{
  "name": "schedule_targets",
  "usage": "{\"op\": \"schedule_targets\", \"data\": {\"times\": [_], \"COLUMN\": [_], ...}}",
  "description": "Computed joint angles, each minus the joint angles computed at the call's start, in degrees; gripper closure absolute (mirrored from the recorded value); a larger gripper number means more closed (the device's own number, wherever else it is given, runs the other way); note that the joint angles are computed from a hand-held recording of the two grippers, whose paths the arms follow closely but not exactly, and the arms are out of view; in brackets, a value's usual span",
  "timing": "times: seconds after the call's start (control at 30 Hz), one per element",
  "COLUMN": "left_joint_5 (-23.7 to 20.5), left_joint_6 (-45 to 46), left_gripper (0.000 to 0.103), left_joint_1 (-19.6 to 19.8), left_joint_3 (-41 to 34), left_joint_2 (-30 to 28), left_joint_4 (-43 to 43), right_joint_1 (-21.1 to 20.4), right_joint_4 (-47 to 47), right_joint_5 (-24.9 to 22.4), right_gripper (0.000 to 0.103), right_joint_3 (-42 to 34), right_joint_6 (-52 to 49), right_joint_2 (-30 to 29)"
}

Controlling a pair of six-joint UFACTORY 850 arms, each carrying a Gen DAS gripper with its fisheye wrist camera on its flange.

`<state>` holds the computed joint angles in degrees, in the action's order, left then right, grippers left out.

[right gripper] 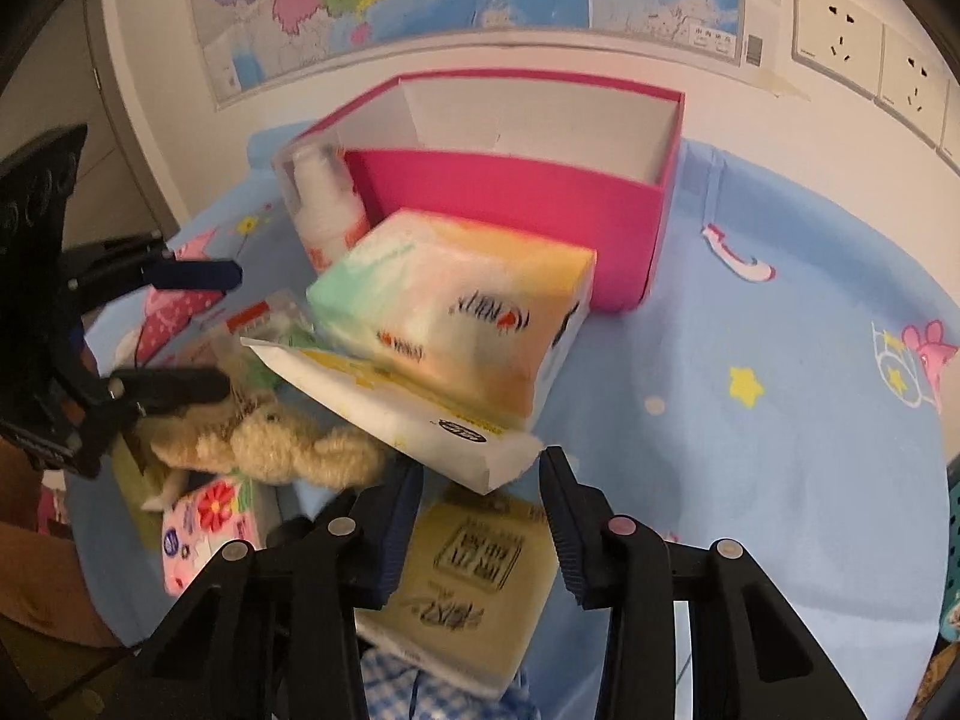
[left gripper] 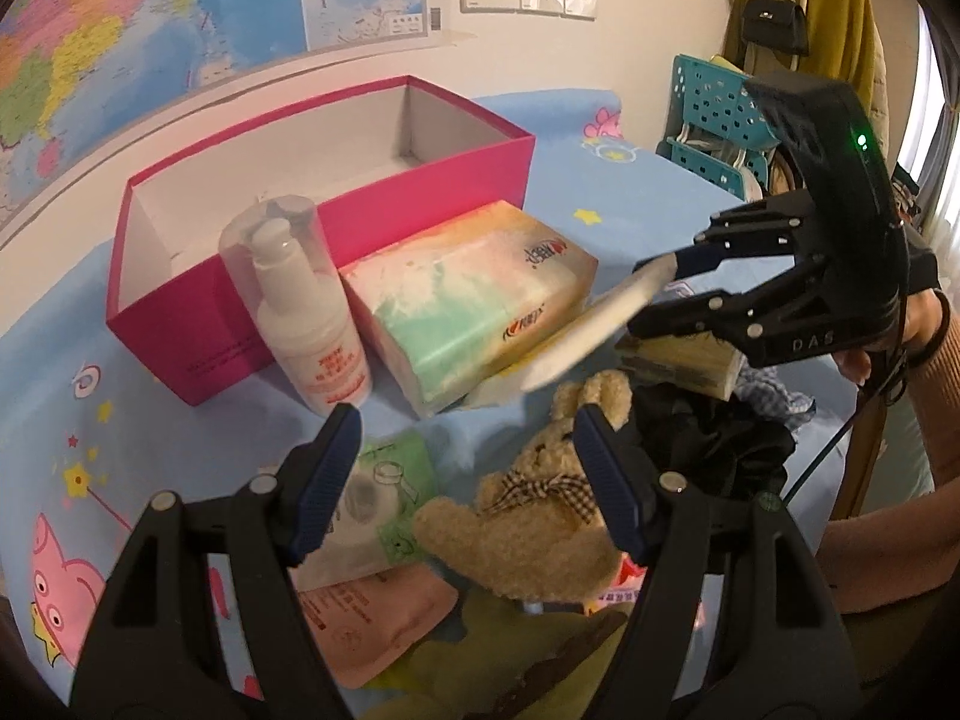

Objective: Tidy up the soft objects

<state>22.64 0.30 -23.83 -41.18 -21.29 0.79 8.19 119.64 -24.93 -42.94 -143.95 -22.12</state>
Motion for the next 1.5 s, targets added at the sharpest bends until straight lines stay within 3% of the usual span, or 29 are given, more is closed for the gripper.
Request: {"op": "schedule_targets", "data": {"times": [0.2, 0.63, 0.83, 1.17, 1.5], "left_joint_5": [-2.3, -5.2, -5.0, -4.0, -3.0], "left_joint_6": [0.7, 1.1, 0.5, 9.1, 7.9], "left_gripper": [0.030, 0.065, 0.066, 0.067, 0.070], "left_joint_1": [0.2, -1.2, -1.1, -2.4, -2.9], "left_joint_3": [-2.4, -4.6, -4.8, -4.8, -4.3], "left_joint_2": [-1.4, -3.5, -3.7, -4.0, -3.9], "left_joint_4": [-0.6, 0.8, 0.9, -9.3, -9.1], "right_joint_1": [-0.2, -0.7, -1.0, -1.1, -3.7], "right_joint_4": [1.6, 4.1, 4.3, 6.9, 2.0], "right_joint_5": [-1.9, -4.8, -5.9, -8.3, -11.5], "right_gripper": [0.062, 0.064, 0.068, 0.079, 0.086], "right_joint_3": [0.4, 1.1, 1.4, 3.1, 3.4], "right_joint_6": [-2.5, -4.8, -5.3, -8.9, -2.6], "right_joint_2": [0.6, 0.2, 0.2, 1.6, 2.2]}}
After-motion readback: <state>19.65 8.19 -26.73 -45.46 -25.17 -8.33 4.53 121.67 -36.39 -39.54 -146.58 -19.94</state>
